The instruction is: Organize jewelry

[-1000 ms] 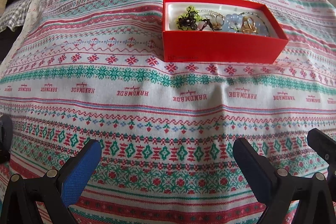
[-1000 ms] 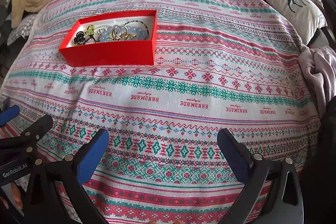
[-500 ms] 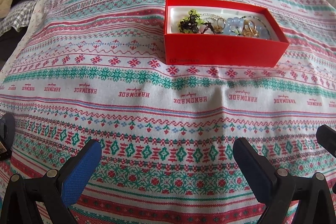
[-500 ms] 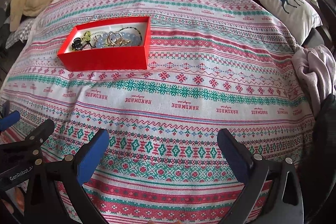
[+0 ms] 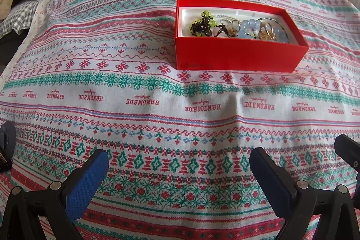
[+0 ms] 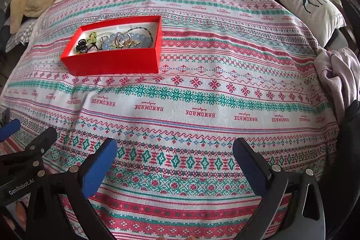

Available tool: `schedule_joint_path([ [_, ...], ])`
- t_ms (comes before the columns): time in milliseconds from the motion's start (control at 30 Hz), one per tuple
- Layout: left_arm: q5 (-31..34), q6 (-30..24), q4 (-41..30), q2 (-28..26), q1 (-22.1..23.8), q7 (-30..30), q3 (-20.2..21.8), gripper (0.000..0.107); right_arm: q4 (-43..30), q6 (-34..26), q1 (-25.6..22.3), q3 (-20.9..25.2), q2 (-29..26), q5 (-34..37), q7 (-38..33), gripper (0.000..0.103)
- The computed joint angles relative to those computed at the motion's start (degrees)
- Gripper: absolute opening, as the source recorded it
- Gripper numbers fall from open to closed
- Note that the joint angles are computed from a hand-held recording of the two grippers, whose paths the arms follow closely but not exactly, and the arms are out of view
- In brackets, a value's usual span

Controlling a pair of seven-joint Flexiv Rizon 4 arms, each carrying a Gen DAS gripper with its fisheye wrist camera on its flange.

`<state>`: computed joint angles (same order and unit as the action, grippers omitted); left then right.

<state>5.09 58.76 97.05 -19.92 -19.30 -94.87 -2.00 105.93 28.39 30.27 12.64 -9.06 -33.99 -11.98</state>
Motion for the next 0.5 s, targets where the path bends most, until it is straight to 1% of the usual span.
schedule_joint_path([
  [500,1.07,0.98,0.28,0.28,-0.23,0.17,0.23,0.103,-0.21,-0.34,0.10,-0.06,-0.29,-0.17,0.28,0.103],
])
